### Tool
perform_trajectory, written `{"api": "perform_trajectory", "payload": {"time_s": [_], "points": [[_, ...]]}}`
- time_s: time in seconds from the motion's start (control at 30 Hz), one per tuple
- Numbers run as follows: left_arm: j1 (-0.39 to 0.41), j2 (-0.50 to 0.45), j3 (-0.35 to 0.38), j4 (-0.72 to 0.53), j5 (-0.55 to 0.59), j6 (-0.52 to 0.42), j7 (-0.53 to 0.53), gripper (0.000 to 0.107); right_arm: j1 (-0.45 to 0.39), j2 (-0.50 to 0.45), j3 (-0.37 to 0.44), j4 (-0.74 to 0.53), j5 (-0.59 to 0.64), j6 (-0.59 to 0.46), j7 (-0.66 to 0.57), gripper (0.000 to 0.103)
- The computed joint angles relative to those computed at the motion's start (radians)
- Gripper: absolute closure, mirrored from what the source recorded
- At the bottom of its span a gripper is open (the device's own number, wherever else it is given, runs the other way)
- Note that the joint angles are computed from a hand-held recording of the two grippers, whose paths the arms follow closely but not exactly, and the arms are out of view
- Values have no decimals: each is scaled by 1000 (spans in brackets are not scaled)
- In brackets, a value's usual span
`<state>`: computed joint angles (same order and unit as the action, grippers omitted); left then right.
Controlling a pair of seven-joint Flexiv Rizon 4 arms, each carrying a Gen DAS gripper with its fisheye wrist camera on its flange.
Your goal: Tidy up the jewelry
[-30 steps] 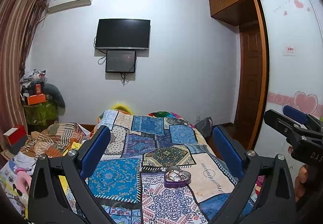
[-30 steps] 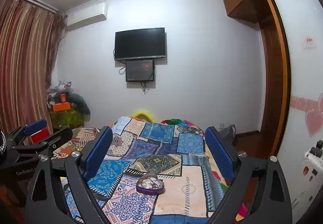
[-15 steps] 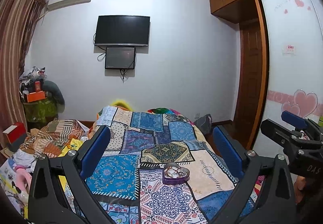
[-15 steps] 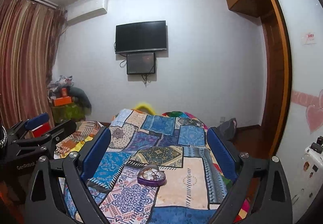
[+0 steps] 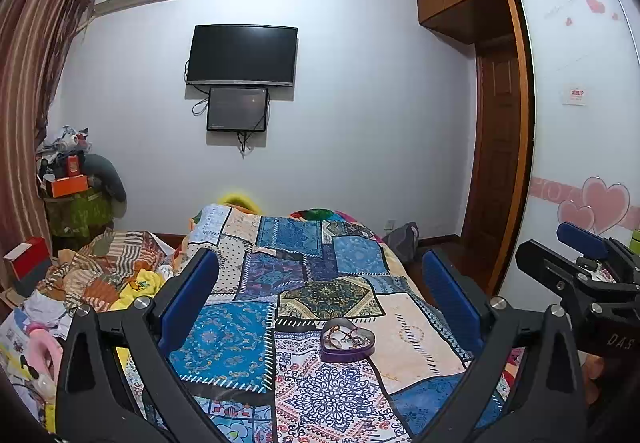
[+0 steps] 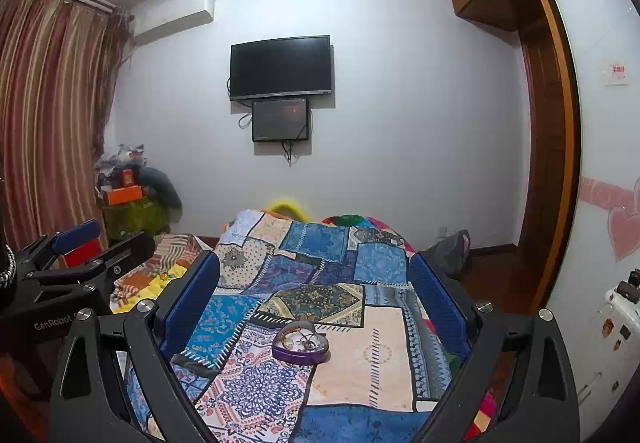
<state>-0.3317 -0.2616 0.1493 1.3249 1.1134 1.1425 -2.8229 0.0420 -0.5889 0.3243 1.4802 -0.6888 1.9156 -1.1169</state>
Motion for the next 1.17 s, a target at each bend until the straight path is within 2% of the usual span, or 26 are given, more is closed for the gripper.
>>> {"api": "perform_trajectory", "payload": {"time_s": [0.27,1.0,1.17], "points": [[5,1,-2,5,-15,16,9,5,-34,-10,48,-11,-18,-25,-4,9],[12,-7,12,12,-75,59,50,4,-32,-9,63,-12,20,-41,-44,9],[12,-16,19,9,-88,78,60,4,-53,-19,100,-23,18,-64,-55,9]]}}
